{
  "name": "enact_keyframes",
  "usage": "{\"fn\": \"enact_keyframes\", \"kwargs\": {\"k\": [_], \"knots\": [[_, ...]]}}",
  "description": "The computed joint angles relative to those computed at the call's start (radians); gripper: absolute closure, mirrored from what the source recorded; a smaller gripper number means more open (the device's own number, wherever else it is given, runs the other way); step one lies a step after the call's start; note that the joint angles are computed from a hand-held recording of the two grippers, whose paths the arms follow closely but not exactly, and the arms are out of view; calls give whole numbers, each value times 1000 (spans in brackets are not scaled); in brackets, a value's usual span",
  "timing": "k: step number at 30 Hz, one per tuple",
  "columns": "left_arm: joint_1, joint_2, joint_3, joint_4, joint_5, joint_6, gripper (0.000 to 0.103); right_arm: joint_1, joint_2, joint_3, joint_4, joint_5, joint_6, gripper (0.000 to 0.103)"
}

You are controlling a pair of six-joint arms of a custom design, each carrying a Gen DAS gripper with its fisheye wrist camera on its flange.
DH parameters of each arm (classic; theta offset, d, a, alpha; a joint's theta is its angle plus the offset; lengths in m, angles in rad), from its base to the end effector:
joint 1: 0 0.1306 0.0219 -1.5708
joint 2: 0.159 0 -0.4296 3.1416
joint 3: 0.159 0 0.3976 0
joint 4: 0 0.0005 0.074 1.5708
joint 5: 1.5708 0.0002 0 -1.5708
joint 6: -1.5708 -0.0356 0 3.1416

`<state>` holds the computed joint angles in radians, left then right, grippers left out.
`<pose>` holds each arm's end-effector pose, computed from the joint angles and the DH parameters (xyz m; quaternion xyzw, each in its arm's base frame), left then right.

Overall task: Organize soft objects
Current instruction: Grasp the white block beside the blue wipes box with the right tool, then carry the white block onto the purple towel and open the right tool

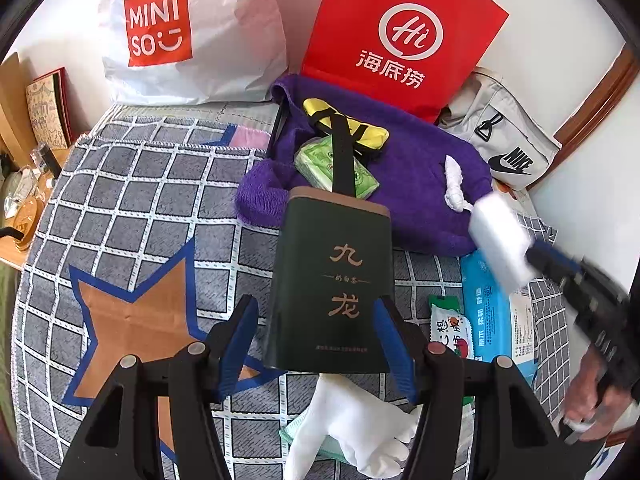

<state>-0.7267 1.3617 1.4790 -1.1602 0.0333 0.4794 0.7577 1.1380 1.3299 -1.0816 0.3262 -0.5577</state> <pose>0.3354 -0.3004 0.5114 0.1234 0.9573 -0.1612 0.2057 0.2724 0.2413 0.5362 -0.0389 0.9308 0.0803 0.3544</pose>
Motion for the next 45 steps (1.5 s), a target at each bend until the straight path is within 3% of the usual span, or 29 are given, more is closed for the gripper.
{"fn": "enact_keyframes", "kwargs": {"k": [8, 17, 20, 21, 23, 30, 39, 45], "knots": [[16, 14, 19, 3, -25, -12, 45, -131, 35, 15, -2, 91, 98, 87], [34, 33, 29, 16, -16, -29, 45, -231, 70, -39, 66, 14, 127, 84], [34, 31, 26, 29, -2, -37, 45, -237, 68, -49, 85, -22, 124, 69], [32, 31, 26, 27, -2, -38, 45, -235, 67, -51, 88, -21, 125, 58], [26, 30, 25, 21, -4, -40, 45, -224, 65, -51, 83, -2, 125, 52], [-1, -7, -18, 4, -5, -22, 44, -173, 16, -64, 65, -6, 58, 51], [-71, -66, -99, -22, -33, 22, 43, -2, -54, -116, 32, 52, -88, 44], [-125, -74, -157, -2, -28, 56, 43, 98, -92, -155, -10, 83, -164, 41]]}}
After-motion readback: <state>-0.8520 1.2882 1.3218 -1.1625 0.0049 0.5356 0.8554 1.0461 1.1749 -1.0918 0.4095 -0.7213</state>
